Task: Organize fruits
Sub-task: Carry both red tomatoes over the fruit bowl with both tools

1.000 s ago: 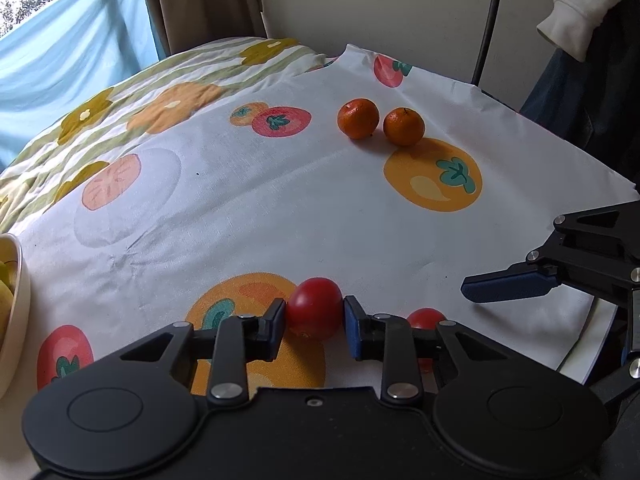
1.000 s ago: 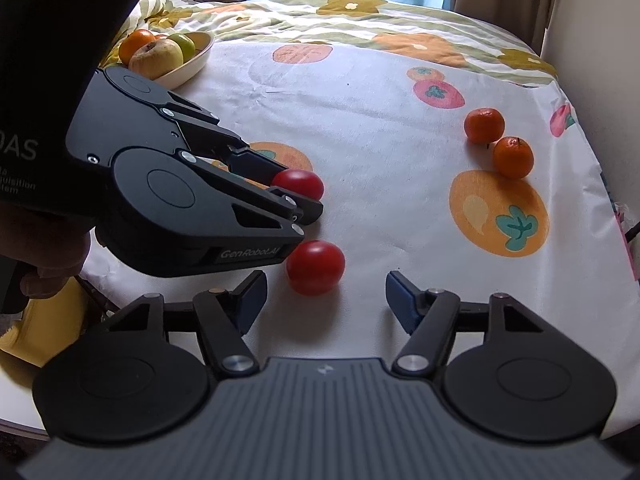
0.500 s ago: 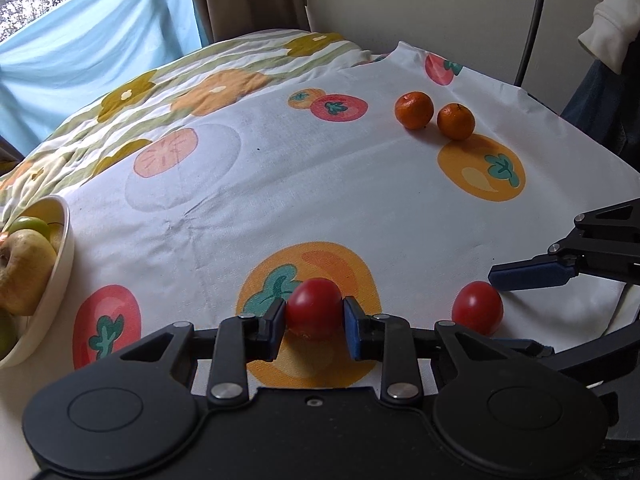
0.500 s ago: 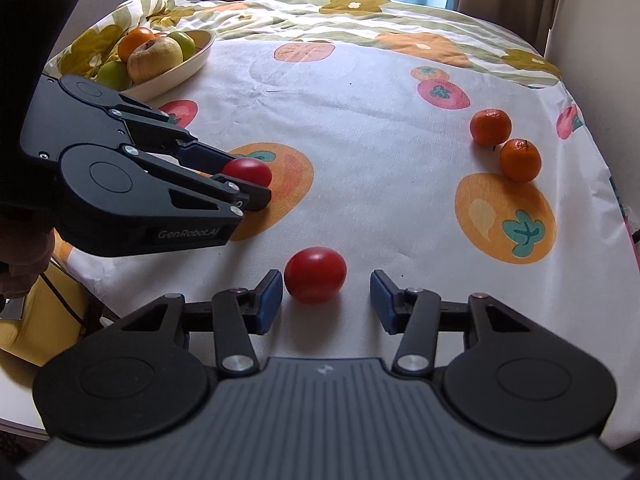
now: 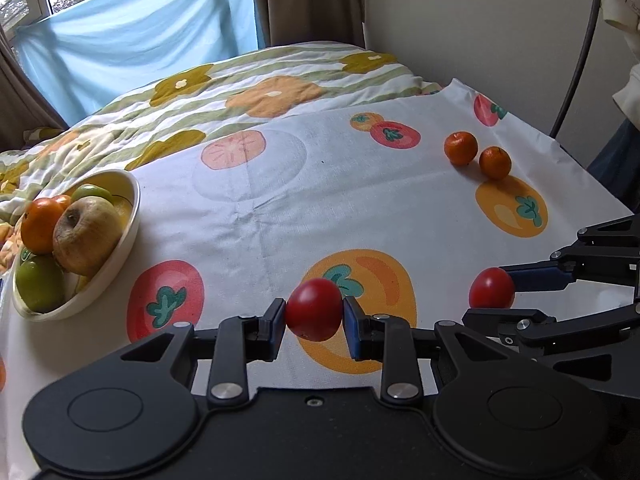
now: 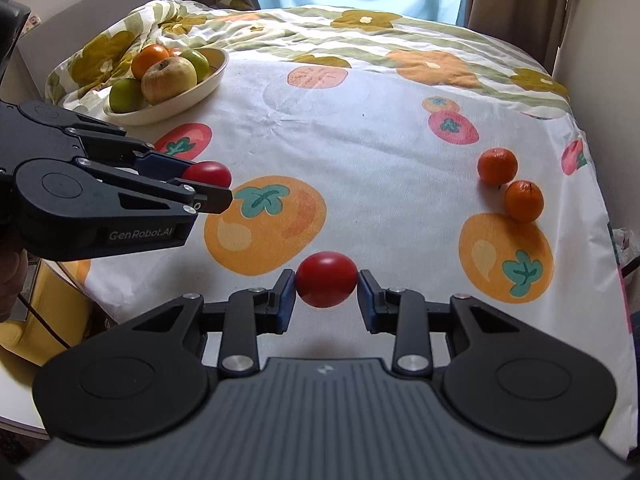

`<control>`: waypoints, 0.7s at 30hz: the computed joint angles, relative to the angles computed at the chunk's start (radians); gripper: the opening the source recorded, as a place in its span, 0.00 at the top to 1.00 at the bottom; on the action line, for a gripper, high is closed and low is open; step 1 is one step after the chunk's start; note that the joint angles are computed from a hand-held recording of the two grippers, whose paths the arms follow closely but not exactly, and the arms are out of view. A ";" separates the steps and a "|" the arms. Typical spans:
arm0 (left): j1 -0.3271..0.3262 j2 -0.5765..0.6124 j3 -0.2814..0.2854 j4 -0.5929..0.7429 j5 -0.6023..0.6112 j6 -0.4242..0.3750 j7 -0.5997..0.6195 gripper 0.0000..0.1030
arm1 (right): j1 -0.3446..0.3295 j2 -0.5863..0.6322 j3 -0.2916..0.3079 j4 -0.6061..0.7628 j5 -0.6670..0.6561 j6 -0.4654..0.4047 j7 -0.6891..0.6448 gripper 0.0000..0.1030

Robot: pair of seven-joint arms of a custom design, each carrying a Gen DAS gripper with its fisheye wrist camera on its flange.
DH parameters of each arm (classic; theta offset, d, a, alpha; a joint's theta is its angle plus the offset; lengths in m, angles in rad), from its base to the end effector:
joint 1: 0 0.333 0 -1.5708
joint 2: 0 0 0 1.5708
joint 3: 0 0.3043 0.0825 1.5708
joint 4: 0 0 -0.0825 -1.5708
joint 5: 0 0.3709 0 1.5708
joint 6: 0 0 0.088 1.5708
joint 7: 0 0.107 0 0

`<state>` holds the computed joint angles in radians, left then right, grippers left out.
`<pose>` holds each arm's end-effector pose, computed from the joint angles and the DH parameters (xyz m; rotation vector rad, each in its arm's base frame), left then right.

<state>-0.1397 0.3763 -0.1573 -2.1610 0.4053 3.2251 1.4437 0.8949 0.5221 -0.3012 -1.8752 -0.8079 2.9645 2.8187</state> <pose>0.5612 -0.2068 0.3009 -1.2758 2.2901 -0.7484 0.5012 0.4198 0.2875 -1.9502 1.6093 -0.5468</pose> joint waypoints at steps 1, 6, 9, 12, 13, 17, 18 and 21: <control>-0.010 -0.010 0.015 -0.008 0.000 0.009 -0.008 0.67 | 0.000 -0.003 0.001 0.006 0.001 -0.006 -0.007 0.53; -0.036 -0.053 0.068 -0.034 -0.005 0.036 -0.042 0.67 | -0.025 -0.008 0.038 0.059 0.016 -0.052 -0.058 0.53; 0.024 -0.075 0.029 -0.042 -0.017 0.037 -0.050 0.67 | -0.047 -0.003 0.066 0.105 0.032 -0.074 -0.096 0.53; 0.063 -0.094 0.015 -0.043 -0.025 0.037 -0.058 0.67 | -0.068 0.016 0.095 0.164 0.066 -0.090 -0.140 0.53; 0.082 -0.098 0.003 -0.042 -0.028 0.035 -0.058 0.67 | -0.080 0.029 0.111 0.195 0.089 -0.100 -0.167 0.53; 0.156 -0.108 -0.034 -0.027 -0.038 0.030 -0.051 0.67 | -0.093 0.089 0.138 0.316 0.163 -0.135 -0.259 0.53; 0.166 -0.109 -0.036 -0.023 -0.040 0.029 -0.049 0.67 | -0.096 0.110 0.145 0.356 0.186 -0.147 -0.286 0.53; 0.217 -0.103 -0.058 0.001 -0.050 0.017 -0.034 0.67 | -0.102 0.180 0.163 0.477 0.257 -0.177 -0.363 0.53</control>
<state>0.0770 0.2730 -0.2156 -2.1597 0.3556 3.2422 1.4101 0.7924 0.7018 -0.1382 -1.3978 -0.5505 2.7872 2.4559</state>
